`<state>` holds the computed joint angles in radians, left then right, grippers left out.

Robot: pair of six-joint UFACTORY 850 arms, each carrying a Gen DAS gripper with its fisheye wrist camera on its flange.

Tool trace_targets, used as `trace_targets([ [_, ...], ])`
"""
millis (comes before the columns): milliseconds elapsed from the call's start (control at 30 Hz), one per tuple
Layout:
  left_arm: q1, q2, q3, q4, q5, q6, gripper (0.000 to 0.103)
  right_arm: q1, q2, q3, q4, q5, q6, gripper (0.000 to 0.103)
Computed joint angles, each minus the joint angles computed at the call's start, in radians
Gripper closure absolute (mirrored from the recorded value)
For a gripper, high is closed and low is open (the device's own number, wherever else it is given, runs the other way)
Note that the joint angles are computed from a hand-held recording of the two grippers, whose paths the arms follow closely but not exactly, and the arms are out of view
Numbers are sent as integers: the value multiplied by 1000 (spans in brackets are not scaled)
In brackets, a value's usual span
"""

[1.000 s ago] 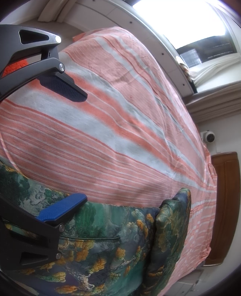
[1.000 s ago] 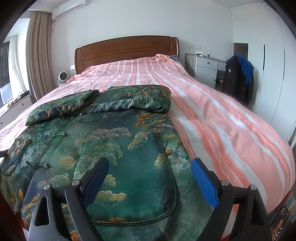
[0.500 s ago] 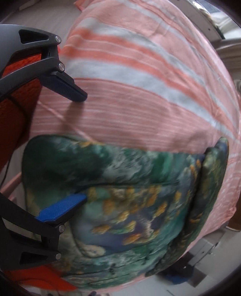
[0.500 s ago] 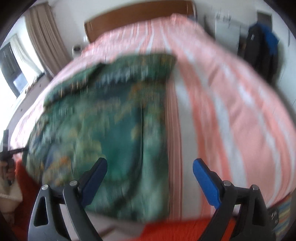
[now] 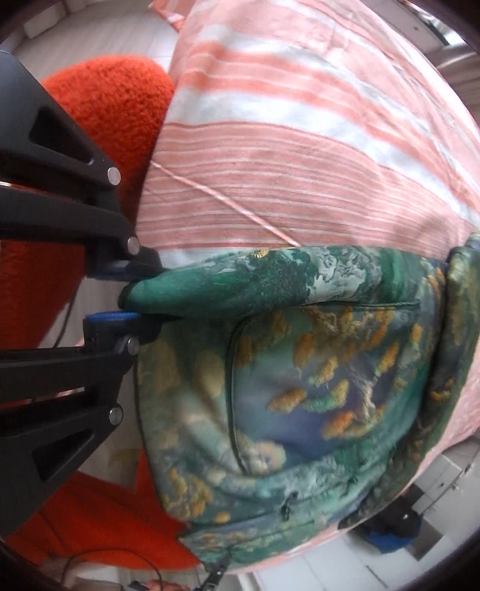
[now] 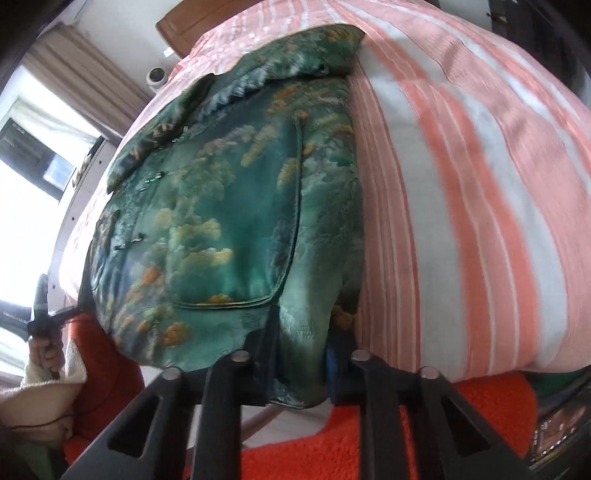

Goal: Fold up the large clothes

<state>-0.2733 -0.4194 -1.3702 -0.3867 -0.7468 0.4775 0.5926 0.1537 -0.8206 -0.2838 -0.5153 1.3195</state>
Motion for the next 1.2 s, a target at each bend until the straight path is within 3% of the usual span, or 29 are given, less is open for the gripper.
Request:
trace_targets([
  [200,29,97,80,-27,-63,63,96,55,24,-36,-6,-108,-16,88],
  [367,45,175,152,-44,-98,105,96,88,76,14,67,-89,-8,88],
  [467,61,186,131,-92,-129,136,96,90,98,18,75,-75,-5,88],
  [633,88,124,-59,-225,-192,218,97,-18,140,-15,149,-7,-139,89],
  [800,35,-87,-424,-233,-149,169,96,-163,50,-155,102,67,-250,89],
  [867,6,-211,-595,-153,-102,85,86,-236,-36,-218,101,123,-265,89],
  [900,-11,-268,-676,-81,-71,6,61,-258,-64,-231,79,149,-246,87],
  [933,-27,-323,-749,-10,-82,-66,24,-280,-102,-244,36,182,-203,82],
  [967,-38,-385,-839,38,-131,-121,13,-297,-152,-266,5,212,-160,65],
  [1000,-46,-439,-912,78,-160,-168,12,-307,-200,-289,-55,213,-76,51],
  [1033,-43,-462,-944,91,-179,-181,12,-309,-231,-304,-122,189,18,17],
  [1067,-36,-469,-951,80,-186,-176,12,-309,-246,-308,-173,173,93,6],
  [1200,28,-382,-783,-109,-124,12,3,-315,-177,-244,-284,210,200,6],
])
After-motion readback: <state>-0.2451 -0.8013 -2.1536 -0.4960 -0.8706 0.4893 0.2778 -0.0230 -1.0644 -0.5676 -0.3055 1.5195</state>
